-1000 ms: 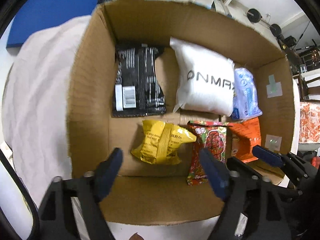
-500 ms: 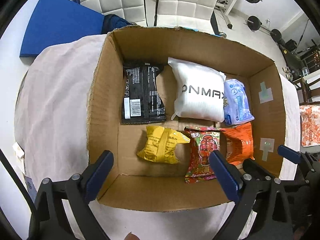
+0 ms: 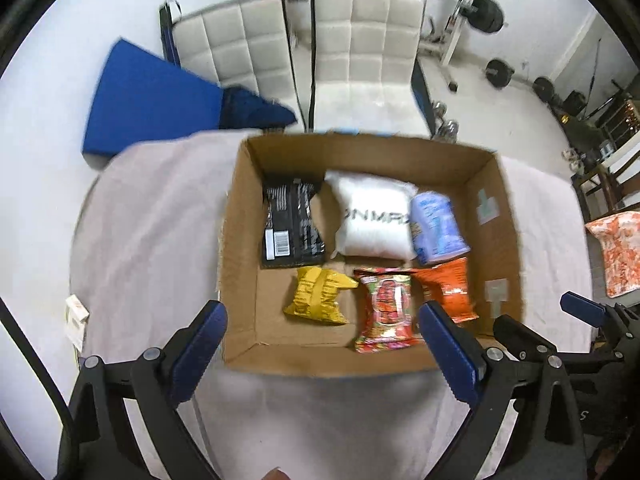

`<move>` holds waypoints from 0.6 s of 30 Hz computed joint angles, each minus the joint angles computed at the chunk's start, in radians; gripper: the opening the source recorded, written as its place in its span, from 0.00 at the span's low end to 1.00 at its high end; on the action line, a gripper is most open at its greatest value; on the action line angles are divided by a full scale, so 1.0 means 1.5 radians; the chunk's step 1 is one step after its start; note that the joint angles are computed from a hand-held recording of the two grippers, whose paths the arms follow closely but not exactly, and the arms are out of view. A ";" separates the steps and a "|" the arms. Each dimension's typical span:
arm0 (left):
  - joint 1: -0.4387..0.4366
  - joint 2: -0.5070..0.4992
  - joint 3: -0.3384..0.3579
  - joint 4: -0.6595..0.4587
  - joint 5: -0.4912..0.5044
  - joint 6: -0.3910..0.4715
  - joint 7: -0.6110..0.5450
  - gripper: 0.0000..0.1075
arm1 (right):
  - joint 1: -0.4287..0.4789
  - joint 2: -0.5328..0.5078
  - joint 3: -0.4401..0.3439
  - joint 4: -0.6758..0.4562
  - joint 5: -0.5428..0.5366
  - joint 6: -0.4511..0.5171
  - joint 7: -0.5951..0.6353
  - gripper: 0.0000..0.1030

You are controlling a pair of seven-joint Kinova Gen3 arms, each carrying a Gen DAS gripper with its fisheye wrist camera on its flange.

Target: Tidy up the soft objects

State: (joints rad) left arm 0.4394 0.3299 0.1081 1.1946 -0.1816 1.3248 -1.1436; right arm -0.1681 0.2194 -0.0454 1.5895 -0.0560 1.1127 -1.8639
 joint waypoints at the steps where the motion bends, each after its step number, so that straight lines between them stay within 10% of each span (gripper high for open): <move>1: 0.006 -0.015 0.002 0.001 0.000 0.004 0.006 0.91 | 0.001 -0.019 0.000 0.006 -0.001 -0.001 -0.002 1.00; 18: 0.074 -0.178 0.084 -0.017 -0.072 0.092 0.115 0.91 | 0.017 -0.328 -0.025 -0.005 0.042 0.162 -0.050 1.00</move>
State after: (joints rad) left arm 0.5502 0.0634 0.2342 1.1694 -0.2896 1.4634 -0.9709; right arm -0.1424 -0.2720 -0.0833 1.5820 0.0077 1.3558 -1.9386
